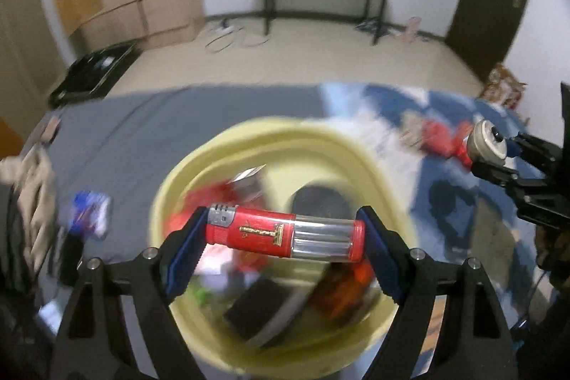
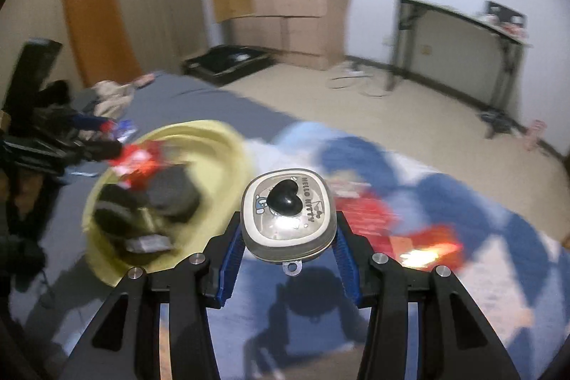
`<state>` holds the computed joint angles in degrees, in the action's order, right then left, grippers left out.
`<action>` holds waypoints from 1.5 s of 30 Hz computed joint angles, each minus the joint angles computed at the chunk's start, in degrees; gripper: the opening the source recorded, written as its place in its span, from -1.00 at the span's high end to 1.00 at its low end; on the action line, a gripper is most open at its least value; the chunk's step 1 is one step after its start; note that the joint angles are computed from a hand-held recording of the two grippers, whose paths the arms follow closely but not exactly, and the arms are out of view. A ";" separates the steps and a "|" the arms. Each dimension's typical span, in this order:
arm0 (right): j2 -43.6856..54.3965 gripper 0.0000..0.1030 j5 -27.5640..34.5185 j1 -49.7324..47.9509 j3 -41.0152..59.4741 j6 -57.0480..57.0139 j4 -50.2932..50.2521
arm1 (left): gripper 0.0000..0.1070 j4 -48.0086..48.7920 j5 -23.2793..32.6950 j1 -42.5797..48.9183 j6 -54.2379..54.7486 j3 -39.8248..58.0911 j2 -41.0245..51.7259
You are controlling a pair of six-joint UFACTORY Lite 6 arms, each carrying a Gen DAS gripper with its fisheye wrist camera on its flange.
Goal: Organize rigid objects
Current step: 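Place white round tin with right tool while left places red tube in basin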
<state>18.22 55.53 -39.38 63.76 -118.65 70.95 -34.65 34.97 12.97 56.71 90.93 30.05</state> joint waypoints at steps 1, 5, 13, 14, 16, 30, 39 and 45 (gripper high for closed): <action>-2.09 0.09 -0.85 2.27 -2.69 -0.03 0.32 | -0.55 -0.11 -0.46 1.67 1.38 -0.80 0.35; -9.34 0.09 -8.66 14.68 -11.18 -1.02 2.97 | -0.55 -0.34 -0.73 4.35 2.10 2.22 5.05; -8.37 0.09 -18.52 29.26 -10.04 2.20 5.75 | -0.55 -9.74 -0.78 9.11 16.35 -5.06 5.33; -7.83 0.09 -19.64 30.50 -9.47 2.55 5.94 | -0.55 -11.01 1.05 10.04 16.18 -3.08 7.16; -5.06 0.09 -21.76 32.42 -7.52 2.55 6.48 | -0.55 -11.57 2.16 10.11 13.91 0.88 9.99; 1.99 -0.23 -23.24 35.36 -4.78 -5.51 15.93 | -0.67 -5.99 5.31 7.19 0.68 18.55 22.83; -3.71 -0.99 -12.73 22.94 -8.96 -5.05 14.48 | -0.93 -8.56 9.65 5.74 0.07 16.47 14.25; 5.14 -0.99 -4.93 0.33 1.40 -5.56 5.23 | -0.93 -1.57 12.71 -9.07 -8.90 27.95 15.16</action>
<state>23.36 50.60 -39.04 65.16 -124.21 76.18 -36.22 47.68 3.90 47.80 118.88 45.21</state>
